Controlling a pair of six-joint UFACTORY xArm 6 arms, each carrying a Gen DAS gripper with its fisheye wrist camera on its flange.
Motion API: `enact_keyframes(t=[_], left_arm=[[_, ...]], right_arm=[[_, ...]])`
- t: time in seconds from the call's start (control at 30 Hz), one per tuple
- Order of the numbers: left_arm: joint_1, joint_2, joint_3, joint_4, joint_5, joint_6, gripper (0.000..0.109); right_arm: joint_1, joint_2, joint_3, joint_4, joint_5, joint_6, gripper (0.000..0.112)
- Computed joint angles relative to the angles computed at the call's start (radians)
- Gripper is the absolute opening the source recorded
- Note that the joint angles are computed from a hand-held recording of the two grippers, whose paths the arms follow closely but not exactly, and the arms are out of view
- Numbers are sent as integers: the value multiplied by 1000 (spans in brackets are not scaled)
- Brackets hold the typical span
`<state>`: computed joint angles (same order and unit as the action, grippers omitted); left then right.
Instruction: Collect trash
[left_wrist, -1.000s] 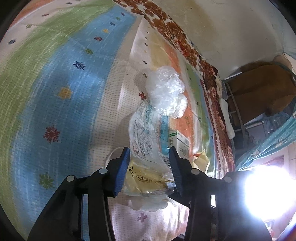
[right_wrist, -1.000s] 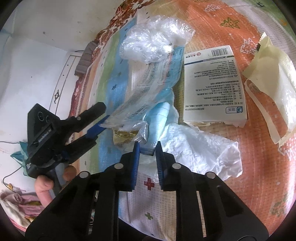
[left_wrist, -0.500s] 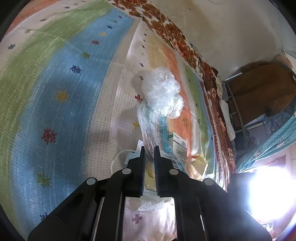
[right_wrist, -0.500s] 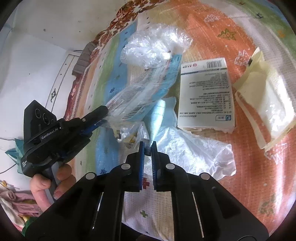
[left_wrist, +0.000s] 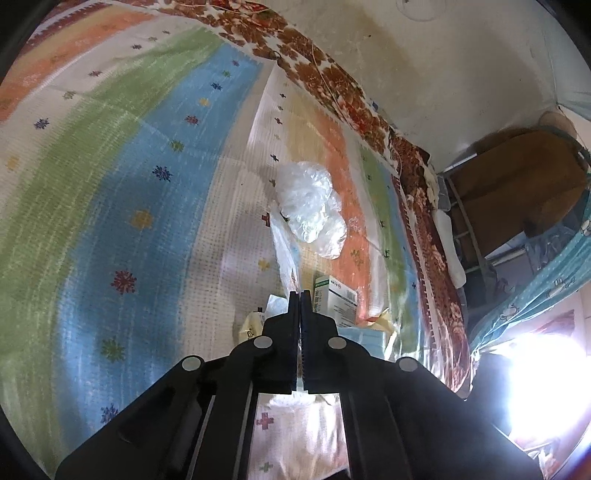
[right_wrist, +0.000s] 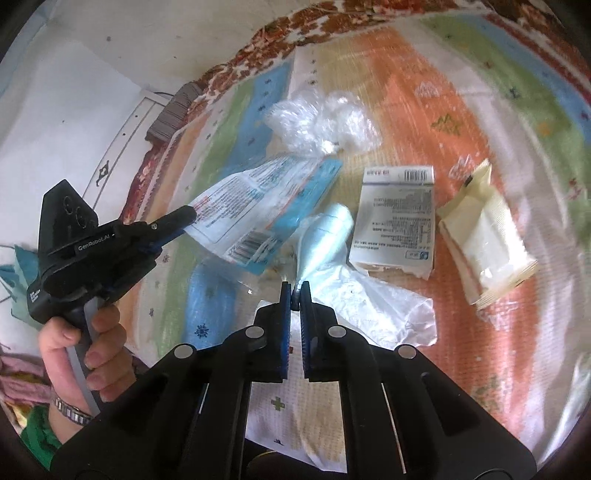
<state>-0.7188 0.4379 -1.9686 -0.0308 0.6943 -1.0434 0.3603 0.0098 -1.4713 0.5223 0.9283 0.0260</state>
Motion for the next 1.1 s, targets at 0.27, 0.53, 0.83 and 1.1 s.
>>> enact_keyframes(t=[0.27, 0.53, 0.83, 1.1], left_arm=[[-23, -18, -76, 64, 137, 0, 0], [-70, -21, -173, 158, 255, -23, 0], [-131, -28, -240, 230, 336, -35, 0], [-182, -104, -167, 289, 343, -100, 0]], right_arm=[[12, -54, -8, -90, 4, 23, 4], [33, -102, -13, -186, -5, 25, 4], [57, -204, 32, -240, -15, -2, 4], [82, -298, 83, -298, -23, -7, 4]])
